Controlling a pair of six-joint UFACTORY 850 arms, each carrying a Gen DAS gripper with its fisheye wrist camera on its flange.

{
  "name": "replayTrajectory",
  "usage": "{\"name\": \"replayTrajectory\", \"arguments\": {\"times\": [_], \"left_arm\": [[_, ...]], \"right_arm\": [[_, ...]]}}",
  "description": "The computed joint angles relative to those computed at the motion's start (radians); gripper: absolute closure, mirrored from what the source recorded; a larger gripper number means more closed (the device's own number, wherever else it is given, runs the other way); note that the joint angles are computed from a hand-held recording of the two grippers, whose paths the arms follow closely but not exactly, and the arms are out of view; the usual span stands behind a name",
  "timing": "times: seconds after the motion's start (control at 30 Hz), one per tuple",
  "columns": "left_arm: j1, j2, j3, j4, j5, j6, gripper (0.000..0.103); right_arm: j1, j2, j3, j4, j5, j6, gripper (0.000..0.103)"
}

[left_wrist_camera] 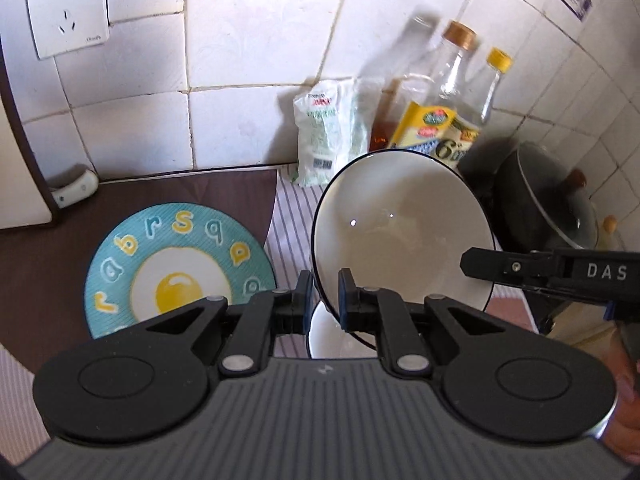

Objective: Organize plates and bowls
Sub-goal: 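Carry the white bowl with both tools and lower it onto the bowl stack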

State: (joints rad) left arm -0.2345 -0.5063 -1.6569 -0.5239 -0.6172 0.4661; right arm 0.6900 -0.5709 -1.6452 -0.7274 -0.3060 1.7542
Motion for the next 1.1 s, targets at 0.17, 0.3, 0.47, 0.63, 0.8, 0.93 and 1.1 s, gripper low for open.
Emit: {"name": "replayTrajectory", "arguments": {"times": [0.17,0.3,0.47,0.63,0.8,0.93,1.1], "left_arm": [[-0.004,0.045,0.057,0.016,-0.004,-0.01,0.092],[-0.013,0.061,0.089,0.038,0.007,0.0,0.092],[-0.02,0.055,0.104,0.041,-0.006,0.013,0.092],[-0.042,0.051,0.13,0.092,0.038,0.014,0.092],[-0.03,-0.002,0.093,0.068,-0.017,-0.013,0.092],[-0.018,-0.037,0.069,0.018,-0.071,-0.028,0.092],[-0.022,-0.046,0.069,0.037,-0.077,-0.059,0.092]], "right_arm": [[0.032,0.032,0.054,-0.06,-0.017,0.08,0.087],[0.056,0.043,0.087,-0.155,-0.031,0.189,0.087],[0.081,0.051,0.139,-0.325,-0.048,0.397,0.087],[0.091,0.019,0.124,-0.343,-0.105,0.391,0.087],[0.089,-0.01,0.095,-0.31,-0.139,0.299,0.087],[0.103,-0.045,0.041,-0.272,-0.229,0.159,0.087],[0.124,-0.105,-0.045,-0.258,-0.354,-0.023,0.088]]}}
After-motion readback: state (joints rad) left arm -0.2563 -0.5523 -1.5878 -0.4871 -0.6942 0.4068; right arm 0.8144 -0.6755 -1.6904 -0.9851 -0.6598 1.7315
